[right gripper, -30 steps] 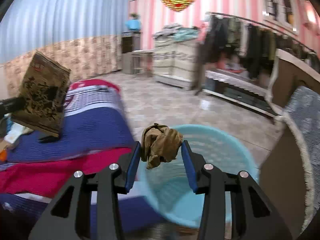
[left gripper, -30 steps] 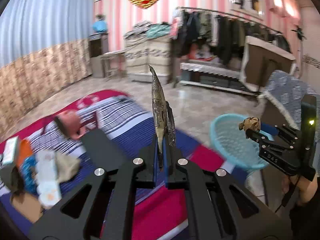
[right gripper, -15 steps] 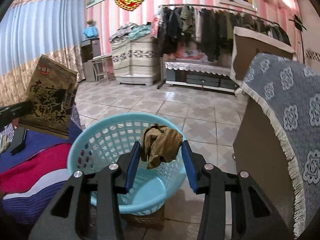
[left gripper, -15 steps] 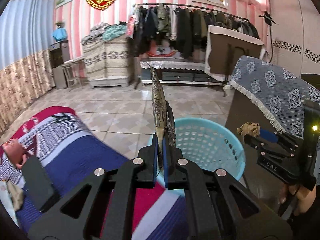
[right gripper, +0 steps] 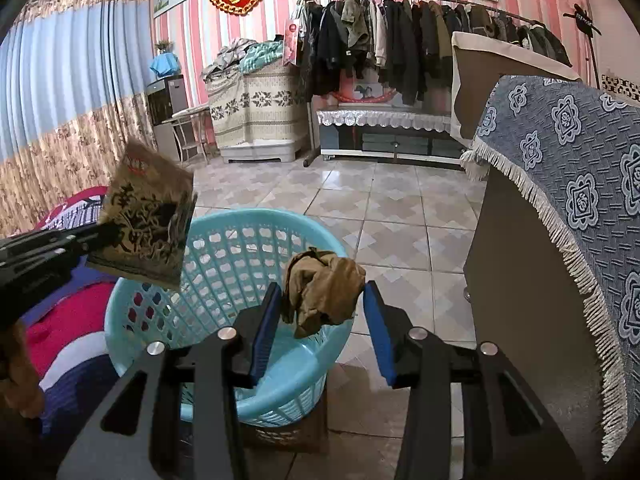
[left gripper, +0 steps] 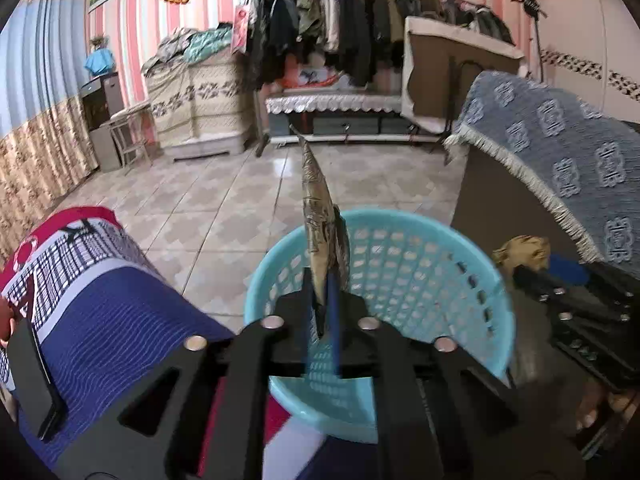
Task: Collect trash
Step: 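Open the left tool over the basket while the right tool releases the cloth, then move both tools back over the cluttered bed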
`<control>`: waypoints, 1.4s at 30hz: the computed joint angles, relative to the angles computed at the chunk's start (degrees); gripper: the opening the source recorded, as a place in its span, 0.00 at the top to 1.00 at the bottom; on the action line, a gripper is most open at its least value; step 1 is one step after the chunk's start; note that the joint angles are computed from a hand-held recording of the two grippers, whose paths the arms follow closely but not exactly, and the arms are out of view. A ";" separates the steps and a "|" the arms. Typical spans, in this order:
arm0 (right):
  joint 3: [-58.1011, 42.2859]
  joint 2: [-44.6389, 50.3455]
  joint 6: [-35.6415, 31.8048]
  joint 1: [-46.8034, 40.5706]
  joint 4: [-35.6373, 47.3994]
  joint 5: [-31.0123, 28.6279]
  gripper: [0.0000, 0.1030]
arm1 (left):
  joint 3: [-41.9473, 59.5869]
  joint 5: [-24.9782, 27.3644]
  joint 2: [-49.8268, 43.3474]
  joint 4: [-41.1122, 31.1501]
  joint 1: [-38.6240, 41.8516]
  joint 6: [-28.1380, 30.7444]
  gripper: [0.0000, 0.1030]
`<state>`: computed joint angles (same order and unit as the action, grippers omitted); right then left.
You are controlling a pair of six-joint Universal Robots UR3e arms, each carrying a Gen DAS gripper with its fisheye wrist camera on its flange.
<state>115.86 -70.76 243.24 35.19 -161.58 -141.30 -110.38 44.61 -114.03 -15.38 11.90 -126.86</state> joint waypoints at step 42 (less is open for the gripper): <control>-40.48 19.32 -13.73 5.65 11.75 -3.69 0.08 | 5.70 -9.75 2.02 5.50 37.60 -9.94 0.05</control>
